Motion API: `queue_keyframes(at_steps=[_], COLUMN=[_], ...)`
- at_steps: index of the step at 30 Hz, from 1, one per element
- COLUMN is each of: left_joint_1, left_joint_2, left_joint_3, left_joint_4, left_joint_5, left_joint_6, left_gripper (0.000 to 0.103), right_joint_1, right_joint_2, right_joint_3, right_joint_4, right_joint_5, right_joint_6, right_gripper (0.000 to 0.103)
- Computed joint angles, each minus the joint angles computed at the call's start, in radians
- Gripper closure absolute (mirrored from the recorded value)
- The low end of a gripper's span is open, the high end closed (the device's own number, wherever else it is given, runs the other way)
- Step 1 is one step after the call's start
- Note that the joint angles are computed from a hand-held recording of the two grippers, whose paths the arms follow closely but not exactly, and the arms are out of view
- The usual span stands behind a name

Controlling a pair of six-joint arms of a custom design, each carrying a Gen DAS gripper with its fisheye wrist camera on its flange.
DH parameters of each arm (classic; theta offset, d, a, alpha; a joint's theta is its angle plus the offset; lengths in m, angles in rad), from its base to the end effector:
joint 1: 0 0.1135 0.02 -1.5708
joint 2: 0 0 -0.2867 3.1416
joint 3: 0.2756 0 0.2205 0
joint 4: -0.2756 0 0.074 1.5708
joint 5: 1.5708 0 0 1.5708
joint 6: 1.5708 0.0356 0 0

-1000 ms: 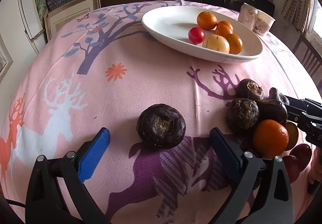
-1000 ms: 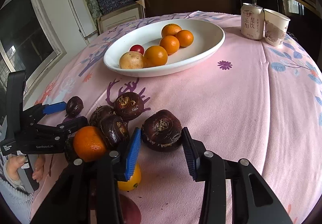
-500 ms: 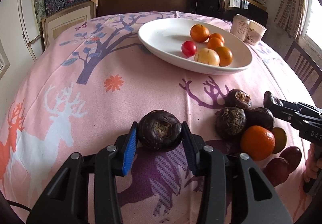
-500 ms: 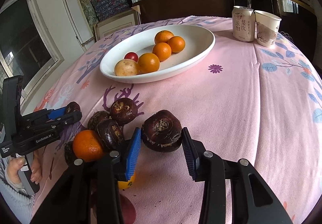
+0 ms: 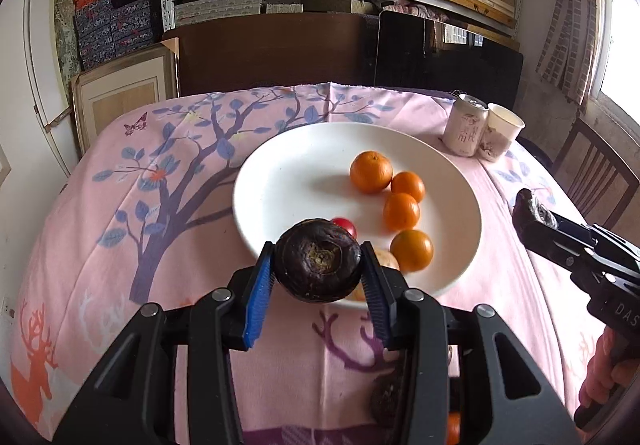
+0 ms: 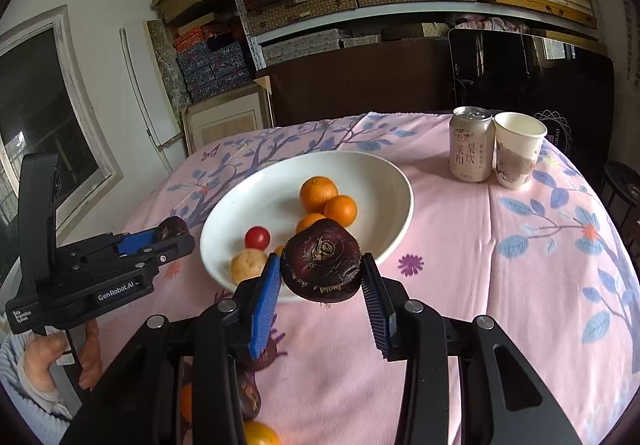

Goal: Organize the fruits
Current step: 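Lower both dark purple fruits onto the white plate and open both tools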

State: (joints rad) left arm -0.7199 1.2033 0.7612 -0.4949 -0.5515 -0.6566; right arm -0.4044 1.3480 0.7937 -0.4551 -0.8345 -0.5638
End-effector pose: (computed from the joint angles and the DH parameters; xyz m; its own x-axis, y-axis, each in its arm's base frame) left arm 0.1598 -0.1153 0.2605 -0.6803 -0.0950 -0.7268 -0.1098 0.9936 -0.0271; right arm 0.2133 -0.0626 0.2496 -0.6052 -0.1313 -0.7852 -0.4991 0.8310 0.2457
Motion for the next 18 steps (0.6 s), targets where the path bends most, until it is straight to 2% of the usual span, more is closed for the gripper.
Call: queue_keyframes(at_steps=[4,7,8,9,11,12,14,15,18], left_joint_1=[0.12,0.178,0.187,0.192,0.178,0.165,0.141,0.124,0.038], left_joint_2=[0.089,0.126,0.132,0.132,0.107,0.085,0.024,-0.008,-0.086], left_joint_3=[0.006,-0.02,-0.028,-0.036,-0.052,-0.058,-0.074,-0.082,-0.11], left_joint_4=[0.118,0.186,0.196,0.2,0.19,0.177,0.142,0.121,0.053], left_joint_5=[0.083,0.131,0.142,0.148,0.11,0.086,0.064,0.051,-0.029], left_joint_6=[0.087,0.11,0.113,0.118,0.107,0.094,0.068,0.049,-0.038], left_gripper=[0.062,0.061,0.059,0.049,0.032,0.027,0.023,0.016,0.009], right_joint_1=[0.128,0.16,0.157,0.149,0.121,0.104,0.06,0.035,-0.044], right_joint_2=[0.083,0.151,0.169,0.173,0.147,0.137,0.107,0.088,0.054], right_joint_3=[-0.013,-0.014,-0.01,-0.013,-0.036,-0.035,-0.03,-0.036,-0.059], right_joint_4=[0.173,0.227,0.226,0.237,0.265,0.251,0.201,0.181,0.111], right_joint_5=[0.1,0.116,0.104,0.099,0.082,0.06,0.016,-0.002,-0.041], right_joint_6=[0.13,0.158,0.155,0.162,0.185,0.176,0.149,0.136,0.06], right_gripper=[0.062,0.061,0.052,0.036,0.035,0.035,0.035,0.033,0.024])
